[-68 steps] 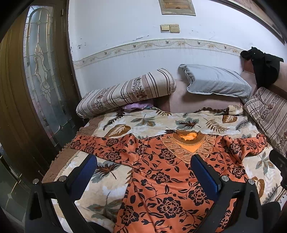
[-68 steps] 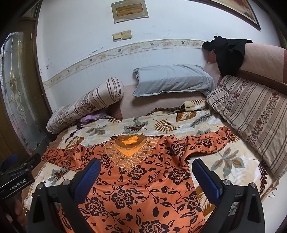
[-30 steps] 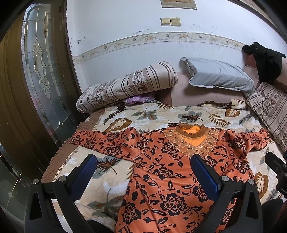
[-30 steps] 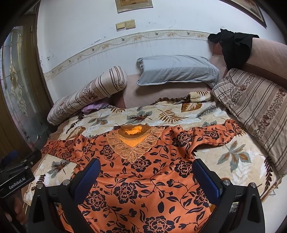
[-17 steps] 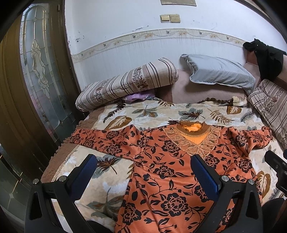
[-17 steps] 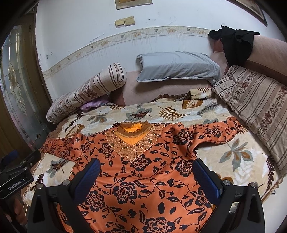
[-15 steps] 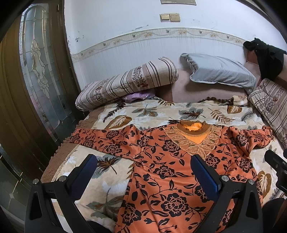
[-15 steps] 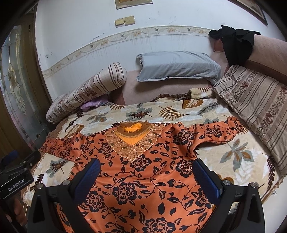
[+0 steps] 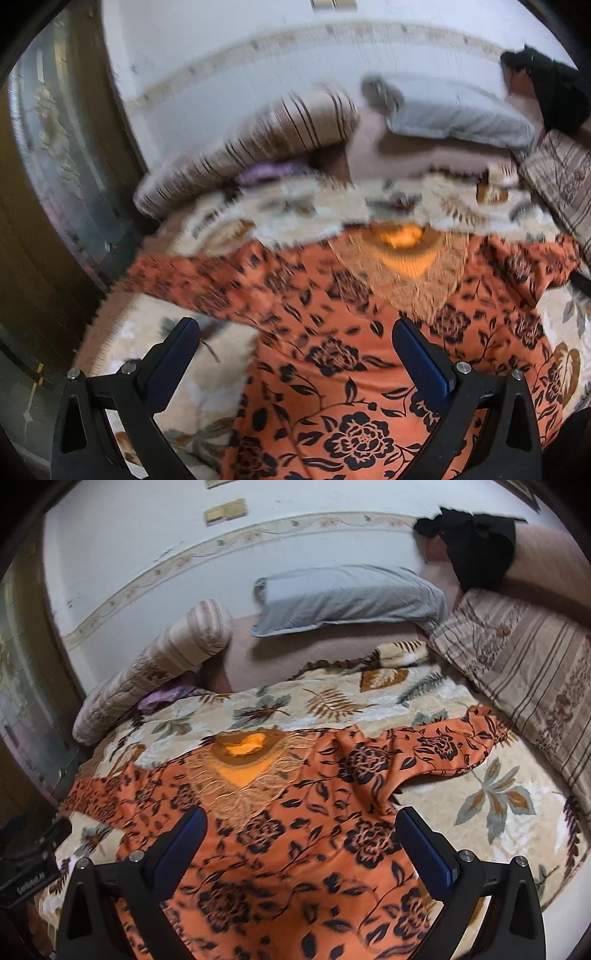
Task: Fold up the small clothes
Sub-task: 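Grasp the sleeve cuff with the right gripper and lift it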
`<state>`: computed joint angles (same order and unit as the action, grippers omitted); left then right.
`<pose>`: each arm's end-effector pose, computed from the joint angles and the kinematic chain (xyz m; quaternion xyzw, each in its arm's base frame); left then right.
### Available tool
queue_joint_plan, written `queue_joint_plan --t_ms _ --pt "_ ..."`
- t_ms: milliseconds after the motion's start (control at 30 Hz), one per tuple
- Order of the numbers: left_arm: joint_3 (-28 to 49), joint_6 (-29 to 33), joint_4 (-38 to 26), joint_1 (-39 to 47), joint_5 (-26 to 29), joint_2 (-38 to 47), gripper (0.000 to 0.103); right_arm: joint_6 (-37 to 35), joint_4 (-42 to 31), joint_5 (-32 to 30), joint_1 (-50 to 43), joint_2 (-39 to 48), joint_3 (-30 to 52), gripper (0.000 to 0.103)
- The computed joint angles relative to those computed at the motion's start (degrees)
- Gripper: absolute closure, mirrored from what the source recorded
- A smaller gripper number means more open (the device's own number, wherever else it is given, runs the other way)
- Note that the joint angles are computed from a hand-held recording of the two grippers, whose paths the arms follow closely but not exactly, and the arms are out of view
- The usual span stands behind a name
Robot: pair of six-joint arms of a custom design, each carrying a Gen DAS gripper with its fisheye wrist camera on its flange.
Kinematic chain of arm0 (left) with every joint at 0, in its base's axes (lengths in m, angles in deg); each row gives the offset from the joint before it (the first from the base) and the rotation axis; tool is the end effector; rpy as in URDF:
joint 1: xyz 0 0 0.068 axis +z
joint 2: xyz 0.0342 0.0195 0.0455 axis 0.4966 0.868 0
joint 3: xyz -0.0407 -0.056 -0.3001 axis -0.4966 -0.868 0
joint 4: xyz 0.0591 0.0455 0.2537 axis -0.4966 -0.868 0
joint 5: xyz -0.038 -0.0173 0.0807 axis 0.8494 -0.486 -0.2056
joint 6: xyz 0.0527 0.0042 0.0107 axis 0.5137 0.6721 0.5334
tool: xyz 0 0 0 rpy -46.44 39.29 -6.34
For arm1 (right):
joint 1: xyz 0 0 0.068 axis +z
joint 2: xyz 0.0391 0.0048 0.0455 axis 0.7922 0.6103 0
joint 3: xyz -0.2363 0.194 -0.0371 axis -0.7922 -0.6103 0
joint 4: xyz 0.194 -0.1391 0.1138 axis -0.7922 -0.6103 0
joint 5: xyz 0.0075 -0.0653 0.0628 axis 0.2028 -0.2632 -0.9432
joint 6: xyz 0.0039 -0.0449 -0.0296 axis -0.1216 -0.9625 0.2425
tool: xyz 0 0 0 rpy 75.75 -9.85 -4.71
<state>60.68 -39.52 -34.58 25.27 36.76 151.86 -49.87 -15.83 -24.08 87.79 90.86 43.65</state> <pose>0.2108 -0.0043 0.2684 -0.0684 0.9176 0.1332 0.3682 0.2546 0.1667 0.2472 0.0758 0.9057 0.1056 0.4034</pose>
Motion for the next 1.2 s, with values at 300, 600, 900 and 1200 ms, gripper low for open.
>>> queue_joint_plan --t_ms 300,600,900,1200 --pt "-2.1 -0.6 9.3 4.7 3.0 23.7 0.0 11.9 34.1 -38.2 -47.2 16.8 -11.4 0.002" --pt "0.4 -2.3 8.1 -0.5 1.0 26.6 0.0 21.2 39.4 -47.8 -58.8 36.3 1.7 0.029" --pt "1.4 -3.4 5.6 -2.1 0.7 25.7 0.0 11.6 23.6 -42.3 -52.6 42.2 17.6 0.088" --pt "-2.7 -1.1 4.5 3.9 2.6 15.1 0.0 8.8 31.0 -51.9 -29.7 29.3 19.1 0.085"
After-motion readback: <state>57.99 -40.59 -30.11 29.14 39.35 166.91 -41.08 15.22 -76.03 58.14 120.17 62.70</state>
